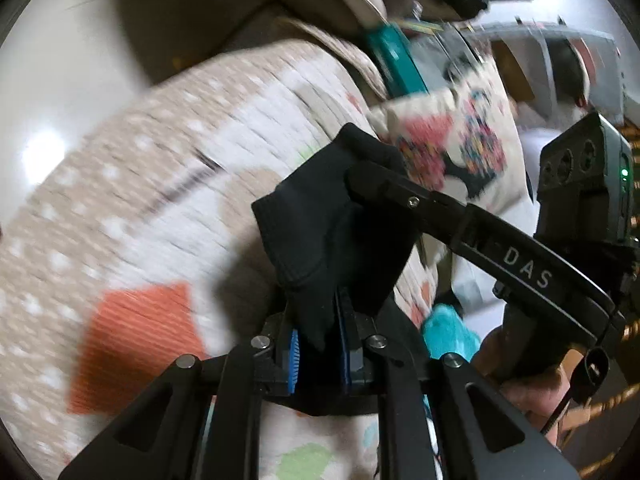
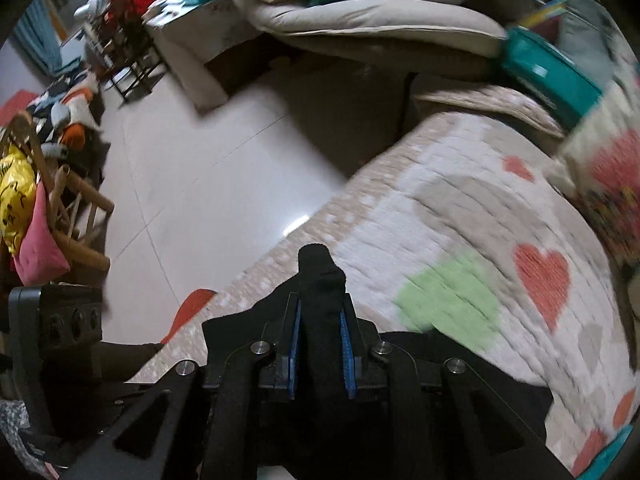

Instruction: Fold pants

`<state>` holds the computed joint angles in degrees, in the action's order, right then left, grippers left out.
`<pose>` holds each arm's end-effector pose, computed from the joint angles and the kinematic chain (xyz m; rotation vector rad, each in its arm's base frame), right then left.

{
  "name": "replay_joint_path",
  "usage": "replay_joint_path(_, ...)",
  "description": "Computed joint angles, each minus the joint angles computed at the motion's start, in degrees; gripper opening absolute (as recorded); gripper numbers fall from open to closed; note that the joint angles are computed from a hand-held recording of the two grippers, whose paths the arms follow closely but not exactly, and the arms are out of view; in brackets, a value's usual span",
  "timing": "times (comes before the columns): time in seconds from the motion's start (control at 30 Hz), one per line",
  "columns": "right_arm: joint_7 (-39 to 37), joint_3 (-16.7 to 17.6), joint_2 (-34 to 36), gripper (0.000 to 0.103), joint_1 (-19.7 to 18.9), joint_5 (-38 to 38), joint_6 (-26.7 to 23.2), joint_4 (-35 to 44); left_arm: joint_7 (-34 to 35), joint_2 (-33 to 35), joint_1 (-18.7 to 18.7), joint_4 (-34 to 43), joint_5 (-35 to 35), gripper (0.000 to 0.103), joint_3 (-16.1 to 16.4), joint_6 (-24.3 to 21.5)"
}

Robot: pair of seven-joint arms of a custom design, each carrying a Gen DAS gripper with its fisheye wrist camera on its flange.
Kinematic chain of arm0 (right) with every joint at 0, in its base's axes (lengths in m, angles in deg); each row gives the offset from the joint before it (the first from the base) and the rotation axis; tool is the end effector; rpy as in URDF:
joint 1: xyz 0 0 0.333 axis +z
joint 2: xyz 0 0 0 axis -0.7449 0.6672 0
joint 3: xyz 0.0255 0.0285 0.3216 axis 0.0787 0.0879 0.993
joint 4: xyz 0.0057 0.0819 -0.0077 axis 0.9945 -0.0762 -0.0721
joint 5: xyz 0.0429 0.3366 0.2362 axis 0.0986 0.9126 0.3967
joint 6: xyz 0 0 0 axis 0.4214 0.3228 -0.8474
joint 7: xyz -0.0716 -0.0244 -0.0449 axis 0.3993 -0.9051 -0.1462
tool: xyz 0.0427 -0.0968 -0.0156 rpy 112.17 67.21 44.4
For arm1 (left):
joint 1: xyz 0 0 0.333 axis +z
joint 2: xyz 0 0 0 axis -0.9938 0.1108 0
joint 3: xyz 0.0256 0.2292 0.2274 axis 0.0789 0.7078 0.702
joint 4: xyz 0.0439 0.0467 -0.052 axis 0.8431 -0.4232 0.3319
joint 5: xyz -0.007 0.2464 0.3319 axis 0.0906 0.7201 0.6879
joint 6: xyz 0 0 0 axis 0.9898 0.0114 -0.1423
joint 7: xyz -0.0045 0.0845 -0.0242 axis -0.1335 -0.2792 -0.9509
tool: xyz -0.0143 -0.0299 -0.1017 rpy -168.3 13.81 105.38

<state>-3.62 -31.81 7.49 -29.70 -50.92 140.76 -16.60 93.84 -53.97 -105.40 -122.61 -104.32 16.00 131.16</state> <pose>0.6189 0.2861 0.6193 -2.4632 1.2772 -0.0051 0.4896 -0.2771 0.5287 2.1320 -1.2498 1.2552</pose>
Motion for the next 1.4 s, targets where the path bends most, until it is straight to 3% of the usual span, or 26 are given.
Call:
replay_joint_path(0.13,0.1,-1.8,-5.9,0.019,-3.0,2.5,2.3,-7.7,5.0,2.3,-1.1,2.7,-1.6,0.015,-0.9,-2.2)
replay_joint_path(0.23,0.6,-3.1,-10.1,0.019,-5.1,4.8,4.6,-13.9,4.0,3.2,-1.0,3.6,2.6,0.017,-2.1,-3.4)
replay_joint_path(0.37,1.8,-4.7,-15.1,0.024,-7.3,7.4,8.5,-22.6,4.0,2.8,-0.8,4.5,5.6,0.033,-2.3,-8.4)
replay_joint_path(0.47,3.2,-5.7,-18.1,0.042,-8.6,8.4,11.0,-27.4,6.1,1.1,-1.1,4.2,4.6,0.049,-1.9,-11.0)
replay_joint_path(0.5,4.3,-6.1,-19.4,0.05,-9.1,8.1,12.3,-29.3,7.6,0.3,-1.2,4.0,3.8,0.05,-1.6,-12.0)
replay_joint_path(0.57,7.1,-6.4,-21.6,0.054,-9.9,5.9,14.3,-31.8,8.7,-1.1,-1.1,3.6,4.1,0.05,-1.2,-12.8)
replay_joint_path(0.7,16.5,-5.6,-26.9,0.054,-11.5,-2.2,21.1,-35.5,-2.5,-2.7,1.0,1.6,15.4,0.051,-2.0,-8.2)
replay_joint_path(0.8,16.2,-6.6,-29.1,0.054,-9.9,1.7,24.6,-35.9,-10.6,-2.5,1.9,0.2,20.2,0.051,-1.3,-7.6)
replay_joint_path(0.9,11.4,-8.3,-27.6,0.054,-6.4,11.9,20.7,-33.4,-12.7,-1.6,1.6,-0.7,20.7,0.051,-0.4,-7.7)
replay_joint_path(0.93,11.1,-7.9,-26.7,0.054,-6.2,12.1,19.3,-32.6,-12.8,-1.0,1.4,-0.4,21.3,0.051,-0.5,-7.8)
replay_joint_path(1.07,12.2,-4.5,-21.7,0.054,-5.9,4.1,16.1,-28.9,-10.4,1.4,0.5,0.8,23.1,0.052,-1.2,-7.8)
replay_joint_path(1.17,12.0,-3.5,-15.9,0.059,-5.2,1.1,10.7,-22.8,-13.0,2.9,0.9,1.6,31.2,0.054,-2.9,-5.3)
replay_joint_path(1.23,11.7,-2.9,-12.4,0.063,-4.7,-1.1,8.0,-18.9,-14.2,3.8,0.9,2.9,36.4,0.054,-3.5,-6.2)
replay_joint_path(1.27,11.9,-2.6,-10.7,0.068,-4.4,-2.3,6.8,-16.8,-15.5,4.6,1.1,3.9,39.5,0.045,-3.8,-7.2)
replay_joint_path(1.3,11.9,-2.2,-8.3,0.071,-3.9,-4.0,5.0,-14.2,-16.2,5.1,1.2,4.9,42.1,0.013,-4.0,-9.0)
replay_joint_path(1.33,11.7,-2.0,-6.6,0.071,-3.5,-5.5,3.0,-12.3,-15.9,5.6,1.2,5.8,42.4,0.012,-3.8,-11.2)
replay_joint_path(1.37,12.1,-1.9,-4.7,0.062,-2.7,-8.3,0.4,-10.3,-16.6,5.4,1.2,5.6,42.4,0.012,-3.8,-11.1)
replay_joint_path(1.4,12.4,-1.7,-3.2,0.027,-1.7,-11.8,-2.5,-9.0,-15.1,5.0,1.1,5.1,40.8,0.012,-3.6,-11.0)
